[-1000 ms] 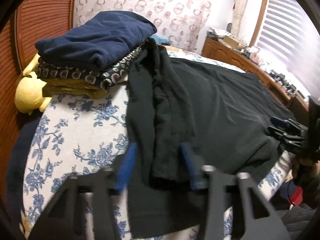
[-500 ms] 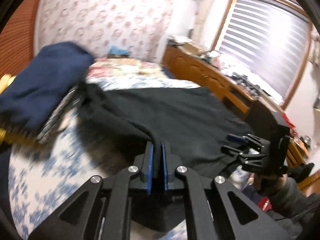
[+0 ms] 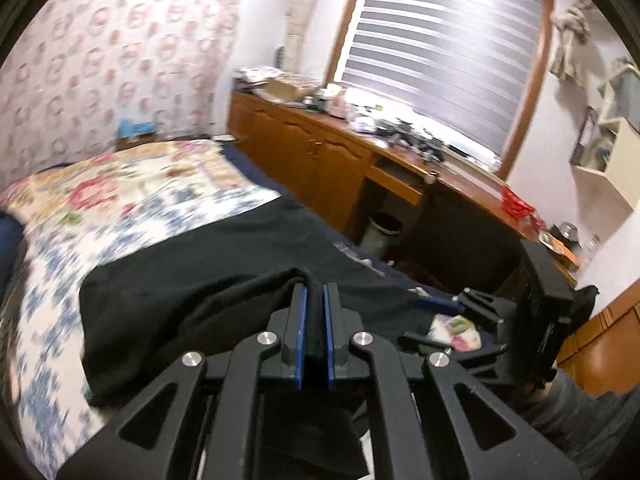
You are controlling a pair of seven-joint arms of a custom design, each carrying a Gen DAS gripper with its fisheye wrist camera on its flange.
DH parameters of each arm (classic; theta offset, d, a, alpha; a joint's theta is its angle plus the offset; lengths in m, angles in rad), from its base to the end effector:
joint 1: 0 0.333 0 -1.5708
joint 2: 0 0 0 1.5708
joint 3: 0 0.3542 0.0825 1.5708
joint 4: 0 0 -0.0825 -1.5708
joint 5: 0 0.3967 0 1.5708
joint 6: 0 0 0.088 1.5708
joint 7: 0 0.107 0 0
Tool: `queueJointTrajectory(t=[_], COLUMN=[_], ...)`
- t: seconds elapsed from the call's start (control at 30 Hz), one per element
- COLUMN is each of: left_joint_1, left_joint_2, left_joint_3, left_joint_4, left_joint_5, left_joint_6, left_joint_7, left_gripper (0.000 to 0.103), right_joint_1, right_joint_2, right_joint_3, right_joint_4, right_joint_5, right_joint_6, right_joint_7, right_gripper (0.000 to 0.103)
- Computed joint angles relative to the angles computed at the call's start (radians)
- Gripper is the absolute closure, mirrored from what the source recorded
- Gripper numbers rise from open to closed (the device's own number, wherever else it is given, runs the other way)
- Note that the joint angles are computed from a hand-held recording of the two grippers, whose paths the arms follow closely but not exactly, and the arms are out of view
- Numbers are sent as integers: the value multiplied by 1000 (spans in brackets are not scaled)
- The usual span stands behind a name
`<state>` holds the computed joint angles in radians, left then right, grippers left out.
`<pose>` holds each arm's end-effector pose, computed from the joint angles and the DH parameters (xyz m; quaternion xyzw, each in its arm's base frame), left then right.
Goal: Fold small clothes
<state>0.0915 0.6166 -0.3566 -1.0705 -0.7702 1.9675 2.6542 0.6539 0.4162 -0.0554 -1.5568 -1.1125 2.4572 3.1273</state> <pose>0.7698 -0.1543 0.5779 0.2264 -0.8504 0.4741 0.0287 0.6100 0.4251 0.4906 -0.5533 0.6839 -0.3547 0.3169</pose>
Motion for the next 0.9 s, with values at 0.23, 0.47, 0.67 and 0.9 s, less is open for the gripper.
queueJointTrajectory(t=[0.23, 0.47, 0.67, 0.9], left_joint_1=[-64, -146, -181, -153], left_joint_2=[-15, 14, -4, -50], left_joint_3=[-25, -6, 8, 5], left_joint_4=[27, 67, -13, -86], left_joint_5=[21, 107, 189, 176], left_joint_6=[-35, -44, 9, 67], left_joint_7=[20, -14, 32, 72], left_gripper=[99, 99, 95, 67], right_joint_1=[-13, -52, -80, -85], right_joint_2=[-109, -168, -182, -176], right_joint_3=[21, 71, 97, 103], right_joint_4=[-143, -220, -244, -240], right_joint_5=[-73, -102, -88, -79], right_joint_6=[-45, -82, -95, -101], right_joint_7=[115, 180, 179, 170], right_gripper=[44, 44, 44, 44])
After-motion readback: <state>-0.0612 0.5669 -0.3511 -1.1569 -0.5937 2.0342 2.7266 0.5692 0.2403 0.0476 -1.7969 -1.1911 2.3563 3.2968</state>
